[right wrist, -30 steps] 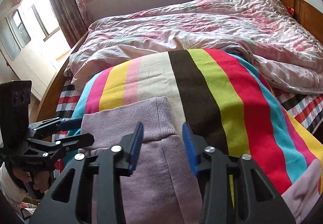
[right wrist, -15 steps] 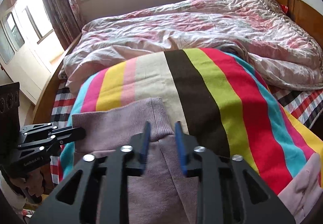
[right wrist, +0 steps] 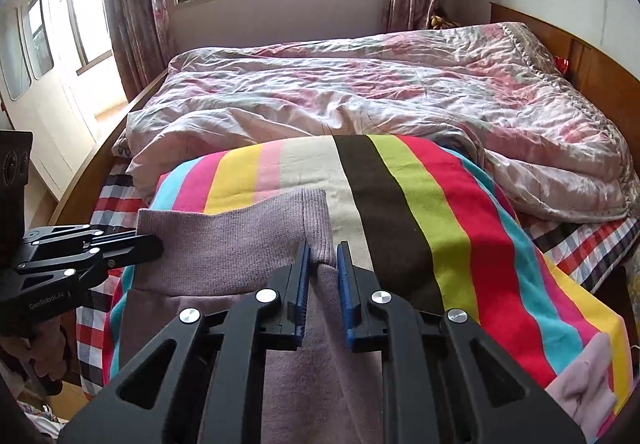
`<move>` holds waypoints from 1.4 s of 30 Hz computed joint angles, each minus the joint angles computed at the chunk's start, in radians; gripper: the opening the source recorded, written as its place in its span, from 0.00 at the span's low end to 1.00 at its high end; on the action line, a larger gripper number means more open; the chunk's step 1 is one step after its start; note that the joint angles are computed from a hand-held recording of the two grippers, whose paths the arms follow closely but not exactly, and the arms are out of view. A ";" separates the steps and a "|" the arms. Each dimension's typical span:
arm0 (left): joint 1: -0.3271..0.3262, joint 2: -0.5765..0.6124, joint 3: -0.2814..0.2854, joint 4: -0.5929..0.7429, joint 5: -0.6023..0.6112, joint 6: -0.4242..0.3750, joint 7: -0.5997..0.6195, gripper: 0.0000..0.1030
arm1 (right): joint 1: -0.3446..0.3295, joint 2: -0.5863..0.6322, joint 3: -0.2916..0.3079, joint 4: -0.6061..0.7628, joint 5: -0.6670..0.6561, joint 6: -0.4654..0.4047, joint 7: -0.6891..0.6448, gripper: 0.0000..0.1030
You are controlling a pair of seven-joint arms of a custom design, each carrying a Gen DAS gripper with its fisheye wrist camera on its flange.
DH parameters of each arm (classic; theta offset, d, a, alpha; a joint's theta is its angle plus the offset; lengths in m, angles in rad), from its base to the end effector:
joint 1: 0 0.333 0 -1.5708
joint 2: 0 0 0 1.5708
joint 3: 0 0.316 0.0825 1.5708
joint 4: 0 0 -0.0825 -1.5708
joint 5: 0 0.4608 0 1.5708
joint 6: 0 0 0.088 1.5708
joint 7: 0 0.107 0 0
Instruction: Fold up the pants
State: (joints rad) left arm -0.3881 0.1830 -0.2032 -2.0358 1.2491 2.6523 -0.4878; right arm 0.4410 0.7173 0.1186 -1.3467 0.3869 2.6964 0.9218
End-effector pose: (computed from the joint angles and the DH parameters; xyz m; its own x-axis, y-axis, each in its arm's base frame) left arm 0.5427 -0.3925 0.3447 0.2999 -0.8970 0.3247 -0.5935 -0.4419 -0.6726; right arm 0.7379 0.4179 0.3369 0.7594 -0.6504 -0.0155 -0.5030 -0.5719 -0.6480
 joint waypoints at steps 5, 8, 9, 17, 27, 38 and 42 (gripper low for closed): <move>-0.008 0.040 0.009 0.011 -0.072 -0.028 0.056 0.28 | -0.028 -0.004 0.014 -0.007 0.045 -0.031 0.063 0.46; -0.054 -0.006 -0.009 0.007 -0.078 -0.257 0.017 0.78 | -0.139 -0.137 0.098 -0.151 0.198 0.050 -0.051 0.64; -0.064 -0.031 -0.015 -0.006 -0.040 -0.293 -0.021 0.78 | -0.148 -0.185 0.086 -0.200 0.218 0.084 -0.057 0.63; -0.063 0.042 -0.058 0.122 0.130 -0.020 0.051 0.94 | -0.236 -0.376 -0.105 -0.493 0.223 0.128 0.230 0.63; -0.134 0.298 -0.044 0.349 -0.198 0.040 0.452 0.96 | -0.372 -0.396 -0.010 -0.587 0.603 0.004 0.056 0.48; -0.161 0.008 0.034 0.037 -0.019 0.002 0.066 0.96 | -0.217 -0.545 0.053 -0.613 0.637 0.126 -0.162 0.08; -0.115 -0.123 -0.003 -0.114 0.008 -0.039 -0.110 0.96 | -0.083 -0.514 0.069 -0.565 0.447 0.085 -0.127 0.08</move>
